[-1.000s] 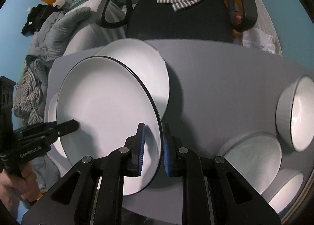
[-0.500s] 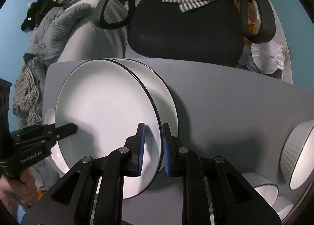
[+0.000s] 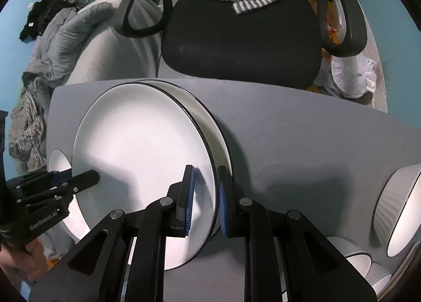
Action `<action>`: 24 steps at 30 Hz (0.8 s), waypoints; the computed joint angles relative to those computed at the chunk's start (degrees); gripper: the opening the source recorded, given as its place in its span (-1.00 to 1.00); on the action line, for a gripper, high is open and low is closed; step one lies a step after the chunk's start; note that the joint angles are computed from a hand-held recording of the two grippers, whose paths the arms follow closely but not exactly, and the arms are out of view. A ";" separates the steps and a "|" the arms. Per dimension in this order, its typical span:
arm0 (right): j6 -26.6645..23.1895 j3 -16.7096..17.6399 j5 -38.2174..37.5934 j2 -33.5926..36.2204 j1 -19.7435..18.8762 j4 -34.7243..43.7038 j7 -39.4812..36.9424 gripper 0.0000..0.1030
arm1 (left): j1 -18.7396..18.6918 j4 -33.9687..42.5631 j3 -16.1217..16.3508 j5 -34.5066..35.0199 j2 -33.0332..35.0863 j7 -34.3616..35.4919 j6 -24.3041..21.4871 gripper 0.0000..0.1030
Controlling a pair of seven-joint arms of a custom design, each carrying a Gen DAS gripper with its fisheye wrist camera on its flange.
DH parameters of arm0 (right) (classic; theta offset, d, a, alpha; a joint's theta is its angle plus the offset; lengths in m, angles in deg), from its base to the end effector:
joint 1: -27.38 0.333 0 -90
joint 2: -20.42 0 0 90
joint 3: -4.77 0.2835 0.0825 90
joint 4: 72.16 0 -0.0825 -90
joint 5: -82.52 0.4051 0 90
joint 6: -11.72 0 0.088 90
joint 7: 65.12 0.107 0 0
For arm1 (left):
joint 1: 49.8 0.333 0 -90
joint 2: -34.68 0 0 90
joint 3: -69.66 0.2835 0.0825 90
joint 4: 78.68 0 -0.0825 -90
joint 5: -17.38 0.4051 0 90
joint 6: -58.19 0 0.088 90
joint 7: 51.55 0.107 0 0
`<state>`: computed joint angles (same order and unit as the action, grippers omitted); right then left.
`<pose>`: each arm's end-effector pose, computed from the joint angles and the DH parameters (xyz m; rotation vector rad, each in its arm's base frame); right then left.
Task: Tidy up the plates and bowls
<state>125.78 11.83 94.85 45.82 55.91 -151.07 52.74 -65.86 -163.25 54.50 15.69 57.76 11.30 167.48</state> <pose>0.5813 0.4145 0.4470 -2.0985 2.0013 0.3051 0.5990 -0.3386 0.4213 2.0968 -2.1811 0.1151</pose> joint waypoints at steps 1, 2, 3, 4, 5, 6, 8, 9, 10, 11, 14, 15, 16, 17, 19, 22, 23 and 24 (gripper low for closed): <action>0.18 -0.09 -0.24 -0.08 0.09 -0.05 0.12 -0.66 | -0.07 0.02 0.01 0.25 -0.03 0.09 -0.05 -0.62; -0.24 -0.17 -0.54 0.12 0.22 0.40 0.43 -0.66 | -0.05 -0.05 0.03 0.26 -0.07 0.06 0.07 -0.62; -0.44 -0.24 -0.75 0.21 0.29 0.62 0.66 -0.66 | 0.03 -0.22 0.03 0.15 -0.13 0.05 0.31 -0.62; -0.97 -0.32 -1.21 0.50 0.46 1.22 0.84 -0.66 | 0.12 -0.22 0.03 0.02 -0.11 0.11 0.38 -0.62; -1.59 -0.41 -1.80 0.85 0.66 1.92 0.86 -0.66 | 0.16 -0.12 0.03 0.02 -0.03 0.24 0.44 -0.62; -2.37 -0.48 -2.42 1.35 0.94 2.90 0.98 -0.63 | 0.16 0.03 0.02 0.07 0.08 0.40 0.30 -0.62; -4.26 -0.73 -3.48 2.56 1.42 5.16 1.59 -0.62 | 0.17 0.72 0.03 0.11 0.53 0.62 -0.21 -0.62; -5.05 -0.83 -3.79 3.06 1.57 6.07 1.94 -0.61 | 0.25 0.86 0.00 -0.08 0.63 0.74 -0.30 -0.62; -6.00 -0.93 -4.00 3.68 1.68 7.20 2.34 -0.60 | 0.27 1.03 -0.01 -0.12 0.75 0.85 -0.30 -0.62; -6.77 -0.99 -4.04 4.20 1.73 8.12 2.67 -0.58 | 0.26 1.06 0.02 -0.03 0.73 0.93 -0.29 -0.62; -9.92 -1.26 -4.26 6.18 2.05 11.78 4.29 -0.48 | 0.25 1.19 0.05 0.04 0.78 1.04 -0.61 -0.58; -10.65 -1.35 -4.32 6.65 2.14 12.68 4.78 -0.45 | 0.45 1.08 -0.03 -0.40 0.72 1.27 -0.57 -0.58; -11.61 -1.42 -4.22 7.28 2.18 13.85 5.46 -0.40 | 0.66 0.86 -0.12 -0.85 0.61 1.62 -0.44 -0.58; -12.11 -1.47 -4.04 7.55 2.15 14.41 5.99 -0.37 | 0.75 0.71 -0.10 -0.97 0.50 1.78 -0.43 -0.57; -12.91 -1.54 -3.97 8.30 2.25 15.76 6.72 -0.27 | 0.80 0.59 0.01 -0.91 0.33 1.78 -0.48 -0.56; -14.09 -2.02 -5.36 9.17 2.94 17.60 7.33 -0.05 | 1.06 -0.50 0.05 -1.26 -0.60 1.77 0.27 -0.51; -14.99 -2.36 -6.58 9.66 3.47 18.59 7.42 0.00 | 1.15 -0.81 0.05 -1.40 -0.87 1.79 0.49 -0.51; -14.65 -2.37 -6.88 9.50 3.53 18.34 6.98 0.00 | 1.22 -1.14 0.02 -1.59 -1.14 1.78 0.71 -0.51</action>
<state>111.13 9.46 87.97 55.32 59.45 -132.74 59.72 -64.64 -164.40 54.52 14.10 56.62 13.09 168.19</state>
